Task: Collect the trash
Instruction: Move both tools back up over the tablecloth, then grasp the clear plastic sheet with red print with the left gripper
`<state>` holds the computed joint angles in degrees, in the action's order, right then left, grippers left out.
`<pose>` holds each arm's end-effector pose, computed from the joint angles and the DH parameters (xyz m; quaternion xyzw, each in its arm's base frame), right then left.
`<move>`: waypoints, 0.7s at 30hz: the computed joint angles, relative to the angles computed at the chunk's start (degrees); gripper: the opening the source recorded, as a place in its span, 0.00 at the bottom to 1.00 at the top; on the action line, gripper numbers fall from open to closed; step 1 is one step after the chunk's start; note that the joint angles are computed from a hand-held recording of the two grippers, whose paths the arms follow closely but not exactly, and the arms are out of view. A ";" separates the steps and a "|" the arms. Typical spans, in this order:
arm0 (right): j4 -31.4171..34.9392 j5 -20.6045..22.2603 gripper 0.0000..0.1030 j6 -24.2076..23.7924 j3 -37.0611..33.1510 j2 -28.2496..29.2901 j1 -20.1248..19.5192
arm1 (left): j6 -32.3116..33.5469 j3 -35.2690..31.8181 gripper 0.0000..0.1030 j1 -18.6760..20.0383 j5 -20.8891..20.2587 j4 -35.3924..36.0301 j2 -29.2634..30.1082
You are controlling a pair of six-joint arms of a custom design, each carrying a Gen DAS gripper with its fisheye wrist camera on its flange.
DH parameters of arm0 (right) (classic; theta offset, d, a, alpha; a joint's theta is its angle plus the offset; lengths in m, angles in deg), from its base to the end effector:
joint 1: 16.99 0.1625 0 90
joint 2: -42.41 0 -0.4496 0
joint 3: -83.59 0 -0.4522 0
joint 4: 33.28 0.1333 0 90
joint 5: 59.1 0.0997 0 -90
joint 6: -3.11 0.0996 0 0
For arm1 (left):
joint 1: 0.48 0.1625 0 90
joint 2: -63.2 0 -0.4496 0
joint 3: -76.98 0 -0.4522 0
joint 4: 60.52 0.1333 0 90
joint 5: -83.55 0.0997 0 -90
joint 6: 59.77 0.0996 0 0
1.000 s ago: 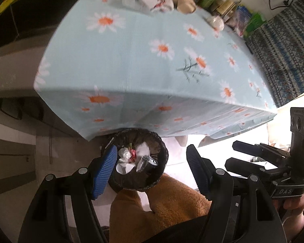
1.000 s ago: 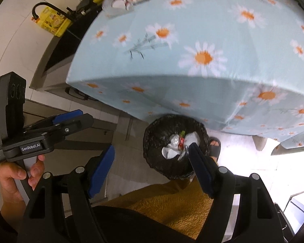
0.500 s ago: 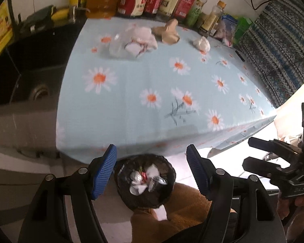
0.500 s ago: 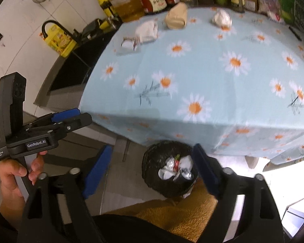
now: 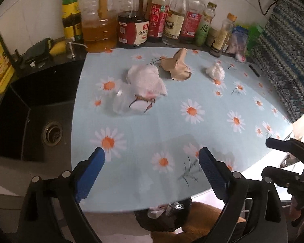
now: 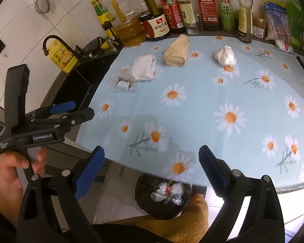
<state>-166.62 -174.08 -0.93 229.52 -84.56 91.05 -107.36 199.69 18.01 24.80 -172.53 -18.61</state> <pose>0.1751 -0.2431 0.3337 0.1379 -0.9454 0.2304 0.1847 -0.3896 -0.3253 0.1986 0.2401 0.9202 -0.1490 0.2709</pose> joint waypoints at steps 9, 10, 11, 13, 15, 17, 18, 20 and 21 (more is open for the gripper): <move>-1.87 5.40 0.92 -6.32 -3.62 2.74 -9.98 | 3.99 -5.39 0.93 5.61 3.07 0.81 8.31; -2.24 5.40 0.92 -6.71 -3.93 3.34 -10.50 | 4.09 -5.77 0.93 6.32 3.02 0.92 9.00; -2.51 5.51 0.92 -7.26 -4.18 3.78 -11.09 | 4.12 -6.16 0.93 6.95 3.01 1.08 9.73; -3.23 5.91 0.92 -8.63 -4.75 4.68 -12.42 | 4.73 -6.91 0.93 8.22 3.44 1.20 11.33; -3.65 6.04 0.92 -9.38 -5.28 5.44 -13.59 | 5.15 -7.60 0.93 9.00 4.45 1.68 12.81; -3.87 6.71 0.92 -10.12 -6.03 6.17 -15.04 | 5.54 -8.28 0.93 9.66 5.42 2.02 14.15; -4.11 6.68 0.92 -10.65 -6.40 6.58 -15.57 | 5.50 -8.51 0.93 9.82 5.76 2.28 14.53; -4.71 6.28 0.92 -11.29 -7.00 7.37 -16.16 | 5.35 -9.17 0.93 10.00 6.94 3.13 15.47; -5.03 6.09 0.92 -11.59 -7.32 7.76 -16.45 | 6.00 -9.49 0.93 9.88 8.18 3.55 16.10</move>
